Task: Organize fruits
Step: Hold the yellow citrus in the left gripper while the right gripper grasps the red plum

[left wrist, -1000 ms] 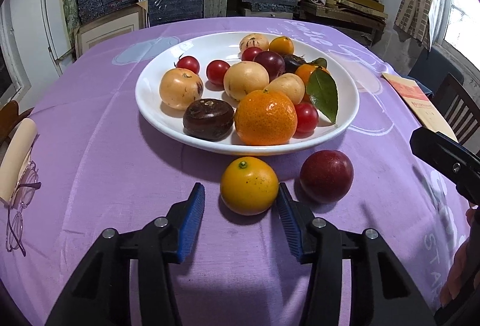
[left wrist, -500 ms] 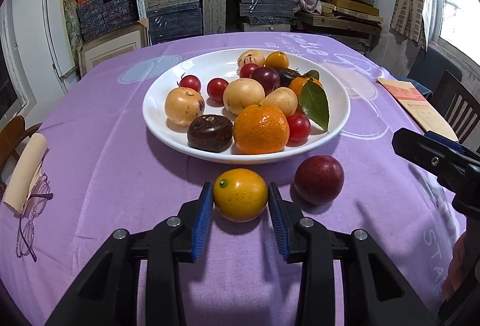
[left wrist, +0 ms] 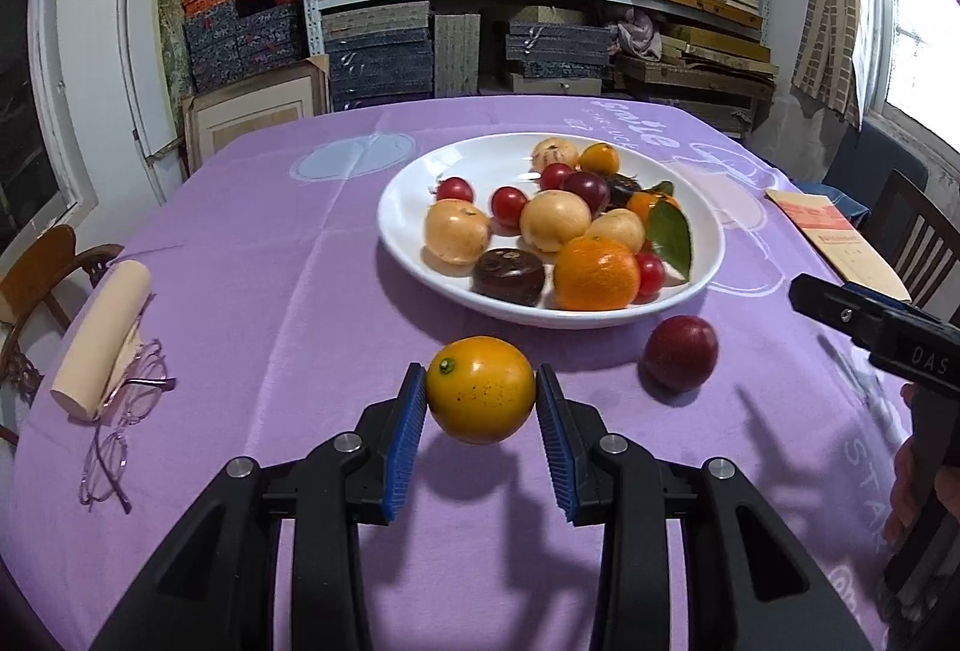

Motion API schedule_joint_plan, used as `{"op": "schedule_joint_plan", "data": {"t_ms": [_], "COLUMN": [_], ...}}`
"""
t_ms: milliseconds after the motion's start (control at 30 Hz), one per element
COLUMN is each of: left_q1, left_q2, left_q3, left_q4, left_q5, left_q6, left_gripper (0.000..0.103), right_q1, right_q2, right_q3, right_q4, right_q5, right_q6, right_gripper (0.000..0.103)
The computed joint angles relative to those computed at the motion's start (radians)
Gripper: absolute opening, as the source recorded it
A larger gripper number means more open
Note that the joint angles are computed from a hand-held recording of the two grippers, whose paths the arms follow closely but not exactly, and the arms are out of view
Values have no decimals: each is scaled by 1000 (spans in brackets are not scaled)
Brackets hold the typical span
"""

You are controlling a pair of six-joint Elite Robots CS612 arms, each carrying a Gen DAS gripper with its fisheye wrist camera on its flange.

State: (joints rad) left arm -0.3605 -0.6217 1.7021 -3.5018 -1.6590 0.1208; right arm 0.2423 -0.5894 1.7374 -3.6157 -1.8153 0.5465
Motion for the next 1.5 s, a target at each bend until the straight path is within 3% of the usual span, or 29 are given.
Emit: {"op": "schedule_joint_plan", "data": {"t_ms": [267,367,600,767,1067,1133,1200,1333,1433,1500], "left_q1": [69,60,54,51,54,53,53,54,53,53], "left_q2": [4,5,4,7,5,5,5,5,7,8], "left_q3": [-31,-21,-19,-18,-21,-21,-21,-20,-20,-22], "left_q4": [100,66,110,104,115,115,116,113,111,109], "left_q5": [-27,29,-5,-6,-25,-26,-29,-36,-32,-33], "left_q6": [-140,-122,-82,-64,-73,-69,-69,-66,-61,-60], "left_gripper": [37,37,37,37,37,37,37,37,37,37], "right_q1": [8,11,40,42,53,53,50,44,40,40], "right_q2": [3,6,13,15,28,30,31,34,34,33], "right_q3": [-12,-20,-53,-90,-150,-160,-167,-173,-168,-165], "right_q4": [20,30,76,172,267,281,309,333,326,320], "right_q5": [1,22,38,79,64,71,94,128,145,150], "right_q6": [-28,-50,-177,-190,-228,-236,-241,-234,-235,-236], "right_gripper": [99,99,99,99,99,94,72,61,41,40]}}
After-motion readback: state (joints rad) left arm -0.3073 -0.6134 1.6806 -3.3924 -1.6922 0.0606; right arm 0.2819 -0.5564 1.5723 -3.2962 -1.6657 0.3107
